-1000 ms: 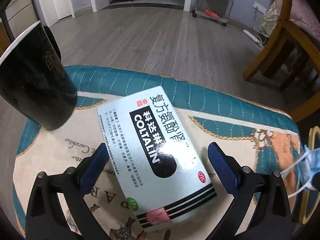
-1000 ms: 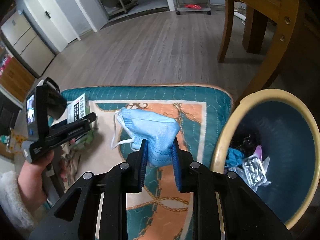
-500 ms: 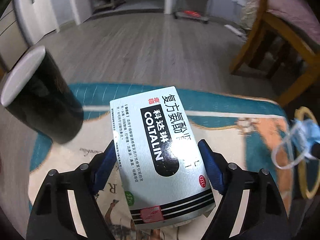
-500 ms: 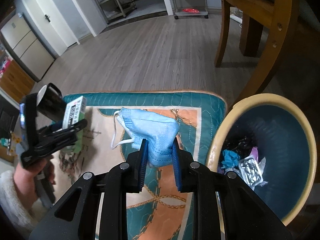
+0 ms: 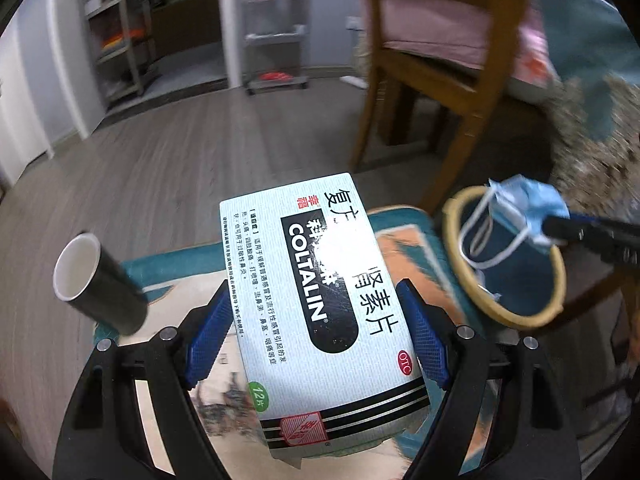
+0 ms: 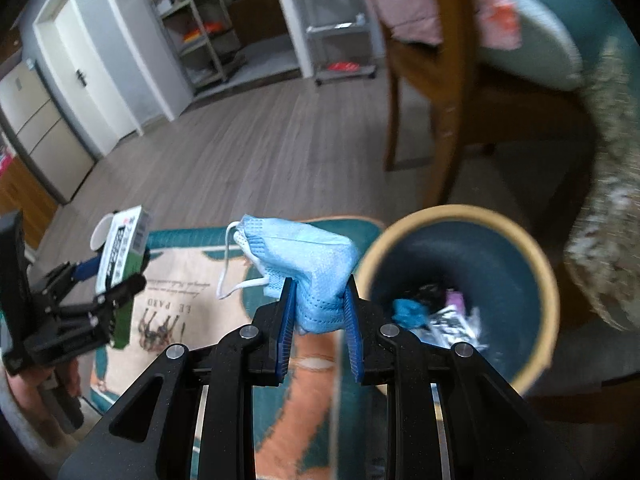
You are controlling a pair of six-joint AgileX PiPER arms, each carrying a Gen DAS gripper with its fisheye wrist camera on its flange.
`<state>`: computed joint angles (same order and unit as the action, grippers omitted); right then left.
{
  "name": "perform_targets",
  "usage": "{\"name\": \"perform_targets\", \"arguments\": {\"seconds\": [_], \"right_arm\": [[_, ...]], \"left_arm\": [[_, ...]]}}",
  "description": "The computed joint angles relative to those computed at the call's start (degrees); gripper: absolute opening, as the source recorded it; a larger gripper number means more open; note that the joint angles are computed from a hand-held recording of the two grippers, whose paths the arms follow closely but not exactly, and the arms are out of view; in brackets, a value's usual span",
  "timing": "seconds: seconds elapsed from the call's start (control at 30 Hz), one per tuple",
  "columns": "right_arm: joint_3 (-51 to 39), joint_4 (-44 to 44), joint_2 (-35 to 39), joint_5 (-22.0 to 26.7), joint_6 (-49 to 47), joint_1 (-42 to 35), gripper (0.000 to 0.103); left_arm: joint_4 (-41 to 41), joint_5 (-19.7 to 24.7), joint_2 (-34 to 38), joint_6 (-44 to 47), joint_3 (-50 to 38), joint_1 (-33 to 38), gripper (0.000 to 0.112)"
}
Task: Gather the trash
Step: 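Carry box and mask over the wastebasket and open both grippers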
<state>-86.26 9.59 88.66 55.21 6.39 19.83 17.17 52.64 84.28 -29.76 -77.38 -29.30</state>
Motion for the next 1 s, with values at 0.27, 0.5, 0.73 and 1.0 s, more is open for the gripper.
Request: {"name": "perform_targets", "arguments": {"seconds": [0.27, 0.5, 0.73, 1.0], "right_arm": [[7.96, -0.82, -8.68, 1.29, -0.12, -8.82, 0.025], [13.11, 3.28, -6.44, -0.89, -2.68, -17.84, 0.025], [13.33, 1.68, 0.57, -3.28, -0.22, -20.85, 0.025], [12.93, 2.02, 2.23, -5.30, 1.43, -20.44, 0.031]], "left_arm": [[0.69, 2.05, 5.92, 1.68, -7.47, -10.86, 0.079], [-4.89, 0.85, 14.17, 7.68, -14.07, -14.99, 0.079], [-9.90, 2.66, 26.59, 15.38, -28.02, -14.83, 0.080], [-11.12, 6.19, 38.60, 19.87, -46.00, -13.35, 0.092]]}}
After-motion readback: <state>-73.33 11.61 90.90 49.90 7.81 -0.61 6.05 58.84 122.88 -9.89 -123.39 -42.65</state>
